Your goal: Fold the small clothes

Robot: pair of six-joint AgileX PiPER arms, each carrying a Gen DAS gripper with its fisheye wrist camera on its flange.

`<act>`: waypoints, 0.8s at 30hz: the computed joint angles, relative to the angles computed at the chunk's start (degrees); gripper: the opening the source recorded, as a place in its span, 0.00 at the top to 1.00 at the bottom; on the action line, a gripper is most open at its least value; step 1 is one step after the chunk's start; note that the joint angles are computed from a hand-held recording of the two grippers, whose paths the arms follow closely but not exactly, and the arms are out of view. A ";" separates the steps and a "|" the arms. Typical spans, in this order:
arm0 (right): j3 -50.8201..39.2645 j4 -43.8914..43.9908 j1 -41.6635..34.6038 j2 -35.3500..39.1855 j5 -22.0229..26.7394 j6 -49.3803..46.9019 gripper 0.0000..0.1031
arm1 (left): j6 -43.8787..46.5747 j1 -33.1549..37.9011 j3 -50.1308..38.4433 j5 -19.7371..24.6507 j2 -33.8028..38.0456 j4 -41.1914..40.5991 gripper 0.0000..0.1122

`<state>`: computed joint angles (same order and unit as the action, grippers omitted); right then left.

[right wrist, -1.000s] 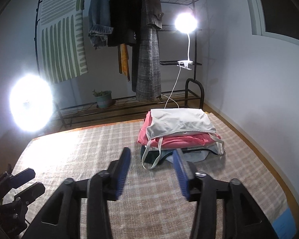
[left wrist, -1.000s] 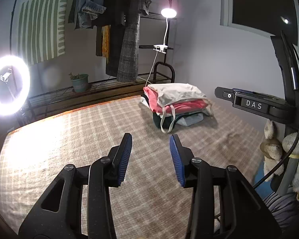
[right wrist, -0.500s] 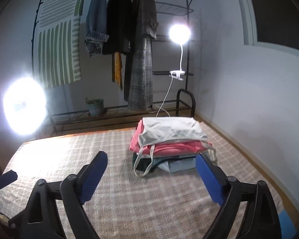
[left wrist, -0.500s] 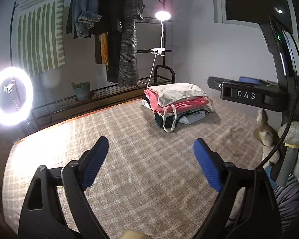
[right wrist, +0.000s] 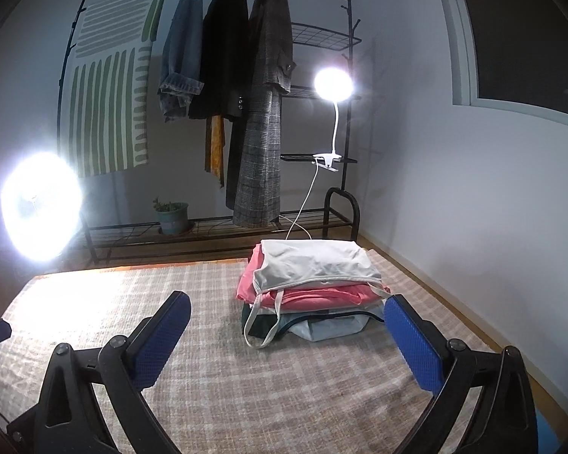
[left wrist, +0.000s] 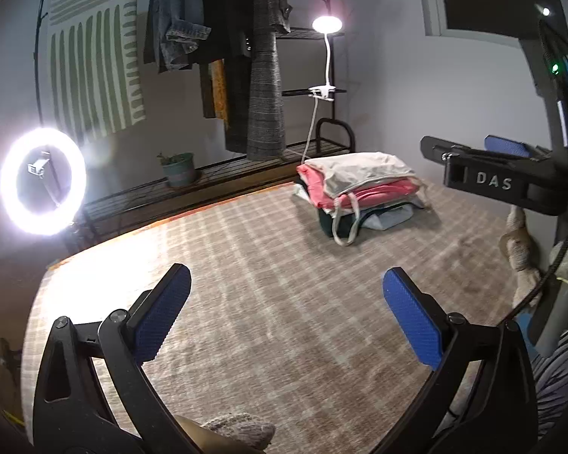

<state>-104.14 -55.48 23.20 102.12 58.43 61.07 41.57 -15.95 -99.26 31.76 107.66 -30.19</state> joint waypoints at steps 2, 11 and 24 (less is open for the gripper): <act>0.05 -0.65 0.21 0.04 0.02 0.15 0.00 | -0.65 -0.27 0.68 -0.95 -0.34 1.32 0.08; -0.10 -0.63 0.38 0.34 0.01 -0.15 0.00 | -0.15 -0.11 1.55 -1.16 -0.75 0.87 0.08; 0.36 -0.90 0.37 0.14 0.04 0.34 0.00 | 0.89 0.28 1.17 -0.72 -0.58 -0.04 0.08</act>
